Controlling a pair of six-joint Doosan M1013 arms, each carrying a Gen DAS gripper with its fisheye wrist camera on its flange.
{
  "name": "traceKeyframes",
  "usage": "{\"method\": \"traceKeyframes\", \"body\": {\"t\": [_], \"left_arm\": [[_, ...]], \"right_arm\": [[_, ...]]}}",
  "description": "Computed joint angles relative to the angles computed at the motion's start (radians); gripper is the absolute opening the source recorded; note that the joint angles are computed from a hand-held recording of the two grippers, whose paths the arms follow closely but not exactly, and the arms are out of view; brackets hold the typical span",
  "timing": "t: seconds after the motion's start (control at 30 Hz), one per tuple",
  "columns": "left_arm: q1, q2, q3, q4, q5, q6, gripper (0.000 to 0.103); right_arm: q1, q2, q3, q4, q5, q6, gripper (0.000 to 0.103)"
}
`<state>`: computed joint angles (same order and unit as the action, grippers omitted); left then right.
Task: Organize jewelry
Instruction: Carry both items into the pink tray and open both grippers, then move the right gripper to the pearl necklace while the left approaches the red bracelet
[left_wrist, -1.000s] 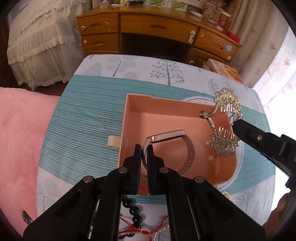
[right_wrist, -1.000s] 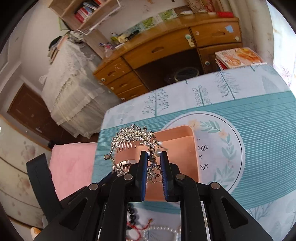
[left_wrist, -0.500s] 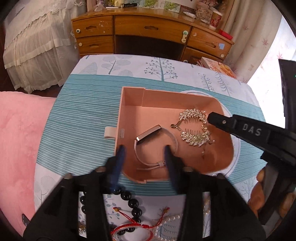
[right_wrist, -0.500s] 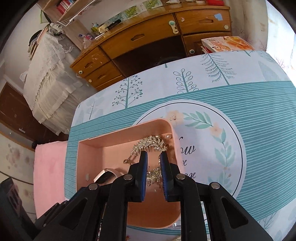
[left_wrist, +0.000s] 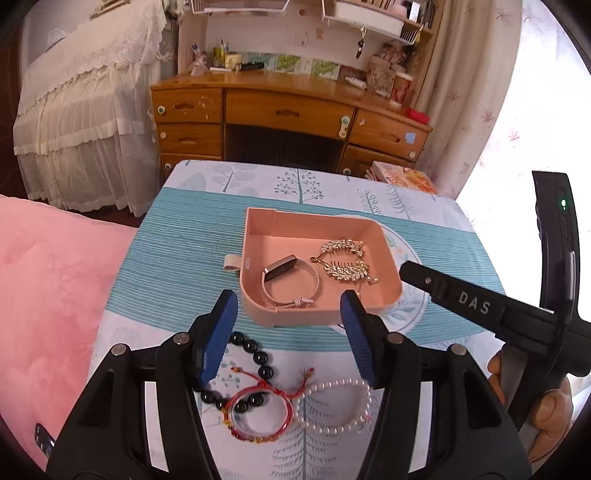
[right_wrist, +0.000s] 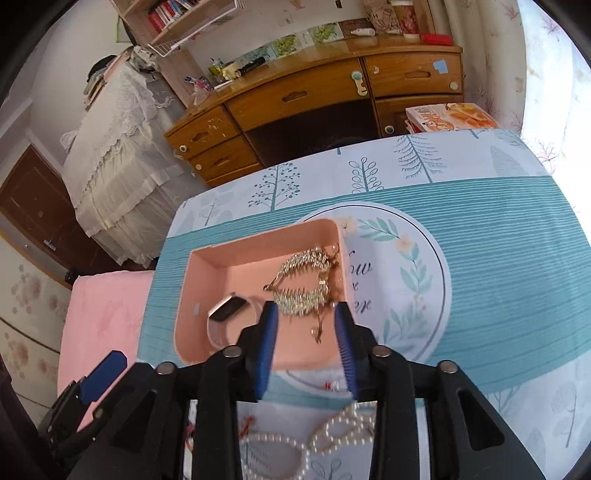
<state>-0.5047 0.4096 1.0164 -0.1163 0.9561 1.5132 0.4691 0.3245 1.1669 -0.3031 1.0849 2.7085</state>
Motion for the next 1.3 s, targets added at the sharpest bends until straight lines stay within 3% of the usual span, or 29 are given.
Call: {"method": "traceKeyframes", "body": {"t": [0.27, 0.57, 0.8, 1.1, 1.23, 1.3], "left_arm": [[0.008, -0.141, 0.19, 0.015, -0.094, -0.038, 0.055], [0.024, -0.256, 0.311, -0.067, -0.084, 0.05, 0.055], [0.015, -0.314, 0.369, -0.094, -0.073, 0.107, 0.055], [0.008, -0.32, 0.365, -0.029, -0.068, 0.031, 0.055], [0.012, -0.318, 0.367, 0.007, -0.074, 0.002, 0.071], [0.016, -0.32, 0.374, -0.003, -0.079, 0.014, 0.072]], "right_arm": [[0.105, -0.087, 0.099, -0.115, 0.01, 0.053, 0.036], [0.256, -0.162, 0.172, -0.277, 0.037, 0.13, 0.037], [0.345, -0.202, 0.208, -0.392, 0.058, 0.235, 0.052], [0.408, -0.205, 0.191, -0.46, 0.101, 0.232, 0.054], [0.413, -0.194, 0.174, -0.466, 0.11, 0.202, 0.055], [0.414, -0.189, 0.169, -0.467, 0.118, 0.19, 0.055]]}}
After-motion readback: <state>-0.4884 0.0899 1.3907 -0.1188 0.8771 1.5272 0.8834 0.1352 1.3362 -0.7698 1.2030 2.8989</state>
